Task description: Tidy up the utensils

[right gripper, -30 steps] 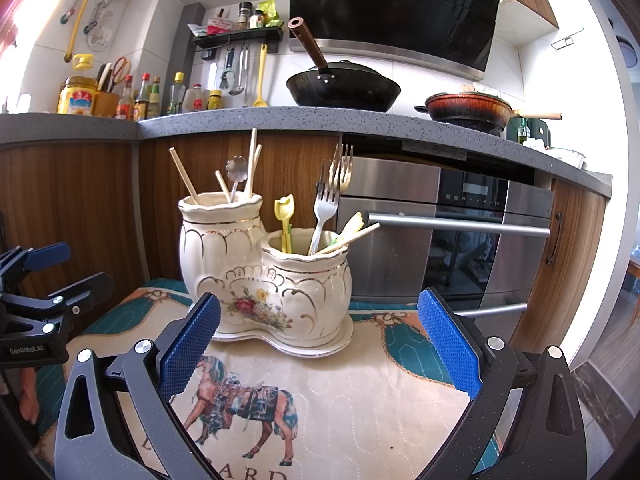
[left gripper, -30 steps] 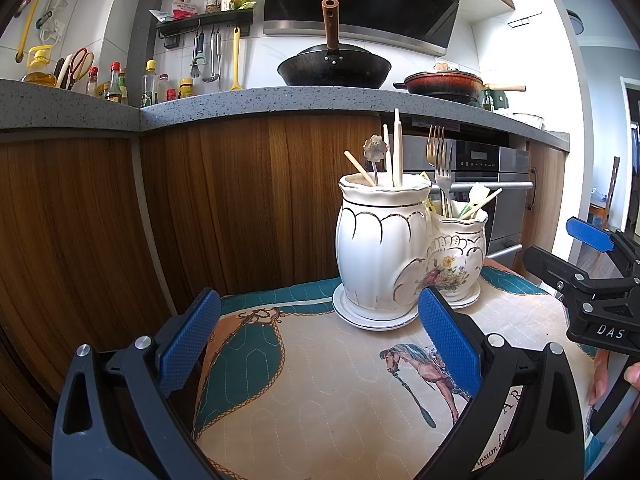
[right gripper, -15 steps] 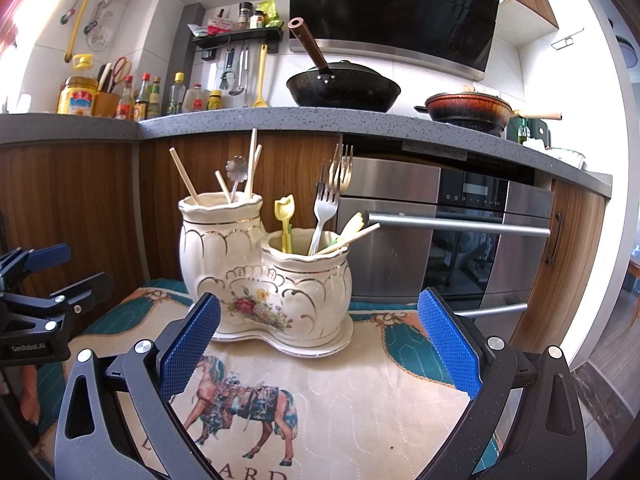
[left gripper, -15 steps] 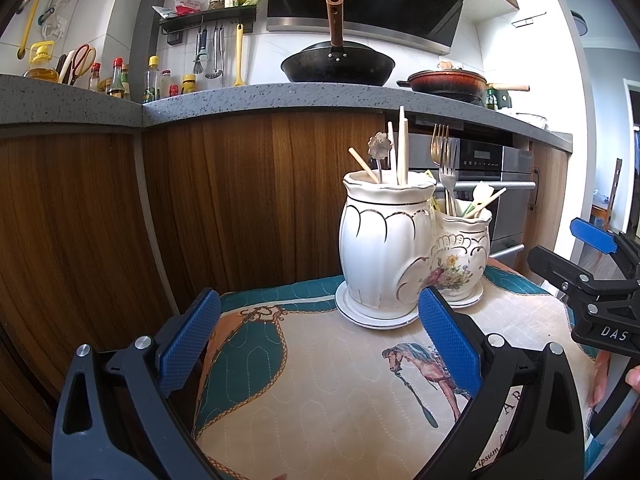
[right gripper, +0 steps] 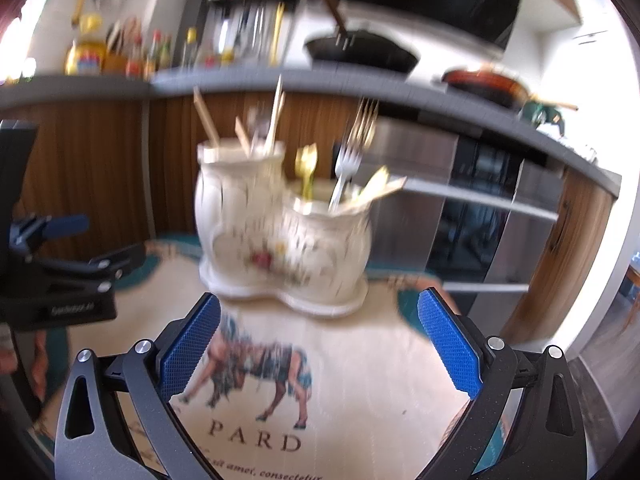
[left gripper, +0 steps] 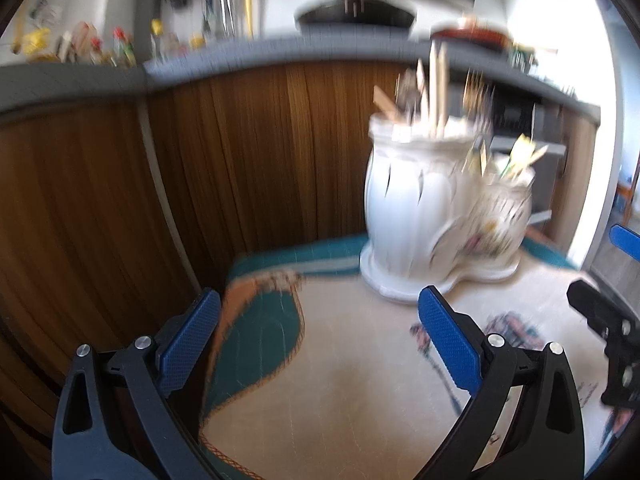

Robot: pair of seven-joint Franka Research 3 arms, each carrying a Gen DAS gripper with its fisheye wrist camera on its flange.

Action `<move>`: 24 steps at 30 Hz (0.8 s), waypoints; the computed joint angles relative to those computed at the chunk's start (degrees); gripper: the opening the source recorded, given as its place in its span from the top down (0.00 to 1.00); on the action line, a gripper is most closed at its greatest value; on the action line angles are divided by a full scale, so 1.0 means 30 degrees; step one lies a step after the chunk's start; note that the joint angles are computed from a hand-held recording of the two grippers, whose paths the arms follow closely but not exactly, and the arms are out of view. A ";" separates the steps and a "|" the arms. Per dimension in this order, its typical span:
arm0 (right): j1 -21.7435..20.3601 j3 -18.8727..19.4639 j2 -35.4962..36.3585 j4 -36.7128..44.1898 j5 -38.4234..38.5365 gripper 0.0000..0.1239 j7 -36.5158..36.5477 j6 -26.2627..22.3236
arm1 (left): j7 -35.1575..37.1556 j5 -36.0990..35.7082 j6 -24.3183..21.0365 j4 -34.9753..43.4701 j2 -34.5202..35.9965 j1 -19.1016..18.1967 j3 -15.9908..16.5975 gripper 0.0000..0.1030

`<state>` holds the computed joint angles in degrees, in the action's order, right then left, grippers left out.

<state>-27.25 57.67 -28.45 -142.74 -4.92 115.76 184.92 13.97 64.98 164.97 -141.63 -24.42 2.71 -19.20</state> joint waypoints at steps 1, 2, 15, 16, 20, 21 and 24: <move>0.0071 -0.0049 0.0510 0.0444 -0.0091 0.21 -0.0165 -0.0918 | 0.1826 -0.1774 -0.0091 0.0151 0.0621 -0.0878 0.0870 0.05; 0.0435 -0.0421 0.1168 0.0782 -0.0325 0.21 -0.0276 -0.1562 | 0.2935 -0.3063 -0.0053 0.0227 0.0990 -0.1374 0.1409 0.05; 0.3012 -0.3739 0.7106 0.4716 -0.2548 0.21 0.0973 -0.8051 | 1.2303 -1.2899 -0.3646 0.2782 0.4644 -0.3855 0.2812 0.05; 0.3224 -0.3884 0.7424 0.5010 -0.2737 0.21 0.1055 -0.8605 | 1.2551 -1.3284 -0.3583 0.2743 0.4663 -0.3868 0.2852 0.04; 0.4031 -0.4577 0.8151 0.5542 -0.3635 0.20 0.1677 -0.9535 | 1.2468 -1.3258 -0.3582 0.2535 0.4523 -0.3701 0.2611 0.04; 0.4243 -0.4836 0.8247 0.5579 -0.3640 0.20 0.1637 -0.9505 | 1.2509 -1.3366 -0.3504 0.2456 0.4473 -0.3705 0.2614 0.04; 0.4914 -0.5568 0.8287 0.5462 -0.3690 0.20 0.1625 -0.9388 | 1.2647 -1.3445 -0.3384 0.2146 0.4247 -0.3647 0.2661 0.04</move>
